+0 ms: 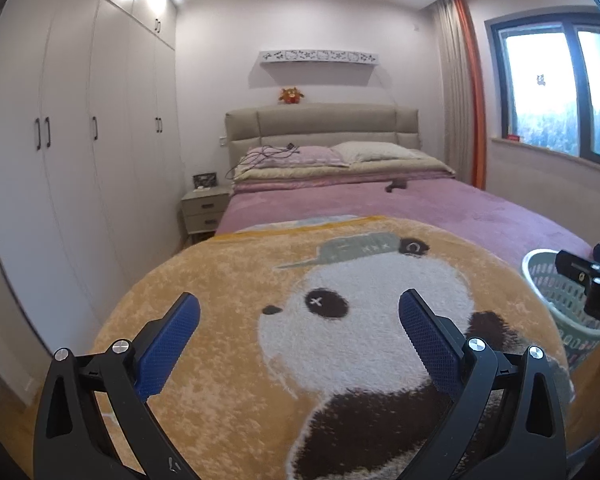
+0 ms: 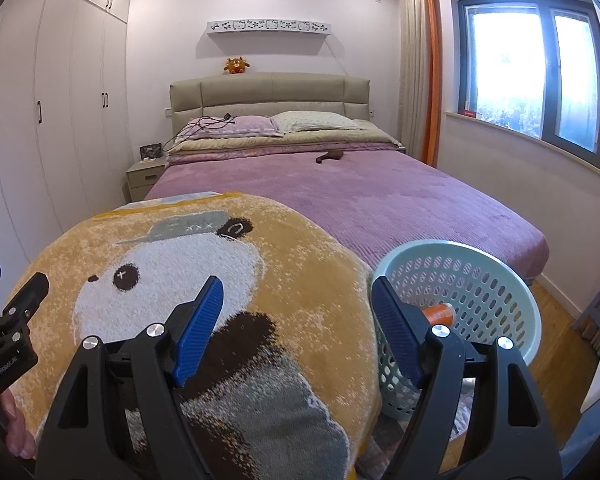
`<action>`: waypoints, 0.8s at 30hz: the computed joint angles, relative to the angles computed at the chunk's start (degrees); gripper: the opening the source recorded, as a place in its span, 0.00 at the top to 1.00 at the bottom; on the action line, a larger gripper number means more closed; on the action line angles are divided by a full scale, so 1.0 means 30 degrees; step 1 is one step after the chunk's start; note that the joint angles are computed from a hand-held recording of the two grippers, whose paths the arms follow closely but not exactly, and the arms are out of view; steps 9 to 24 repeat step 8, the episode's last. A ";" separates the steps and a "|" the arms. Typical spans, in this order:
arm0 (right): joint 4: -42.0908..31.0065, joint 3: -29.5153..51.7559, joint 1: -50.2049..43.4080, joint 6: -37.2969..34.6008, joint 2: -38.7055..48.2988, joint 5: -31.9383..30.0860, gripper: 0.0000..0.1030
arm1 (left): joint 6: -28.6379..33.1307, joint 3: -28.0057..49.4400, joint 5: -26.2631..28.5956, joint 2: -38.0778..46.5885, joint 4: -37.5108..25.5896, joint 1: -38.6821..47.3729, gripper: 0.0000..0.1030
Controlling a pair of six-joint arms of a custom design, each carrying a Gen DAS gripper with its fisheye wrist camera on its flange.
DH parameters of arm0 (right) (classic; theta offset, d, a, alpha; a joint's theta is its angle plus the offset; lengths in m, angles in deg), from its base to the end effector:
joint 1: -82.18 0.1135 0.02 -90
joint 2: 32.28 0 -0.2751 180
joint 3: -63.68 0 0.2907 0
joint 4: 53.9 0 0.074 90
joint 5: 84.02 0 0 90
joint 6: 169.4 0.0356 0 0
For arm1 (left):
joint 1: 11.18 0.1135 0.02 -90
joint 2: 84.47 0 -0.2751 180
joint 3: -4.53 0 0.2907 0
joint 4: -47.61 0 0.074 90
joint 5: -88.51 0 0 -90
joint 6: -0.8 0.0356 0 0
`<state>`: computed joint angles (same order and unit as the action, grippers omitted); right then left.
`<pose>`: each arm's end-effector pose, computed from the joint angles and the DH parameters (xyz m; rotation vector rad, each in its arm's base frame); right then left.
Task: Collect trash
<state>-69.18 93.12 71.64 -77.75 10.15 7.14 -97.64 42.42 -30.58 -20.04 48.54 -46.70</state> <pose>0.1933 -0.0367 0.1819 0.2318 2.0531 -0.1166 0.2185 -0.1347 0.1863 0.1455 1.9527 0.0096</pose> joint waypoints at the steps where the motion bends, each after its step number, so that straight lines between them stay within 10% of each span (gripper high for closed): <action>1: 0.0141 0.0220 0.0341 0.0069 0.0361 0.0208 0.29 | 0.0001 0.0252 0.0551 0.0090 -0.0378 0.0364 0.07; 8: 0.0885 0.2482 0.2764 0.1440 0.4729 0.1020 0.29 | -0.0628 0.1639 0.2836 0.0803 -0.2492 0.2854 0.07; 24: 0.0885 0.2482 0.2764 0.1440 0.4729 0.1020 0.29 | -0.0628 0.1639 0.2836 0.0803 -0.2492 0.2854 0.07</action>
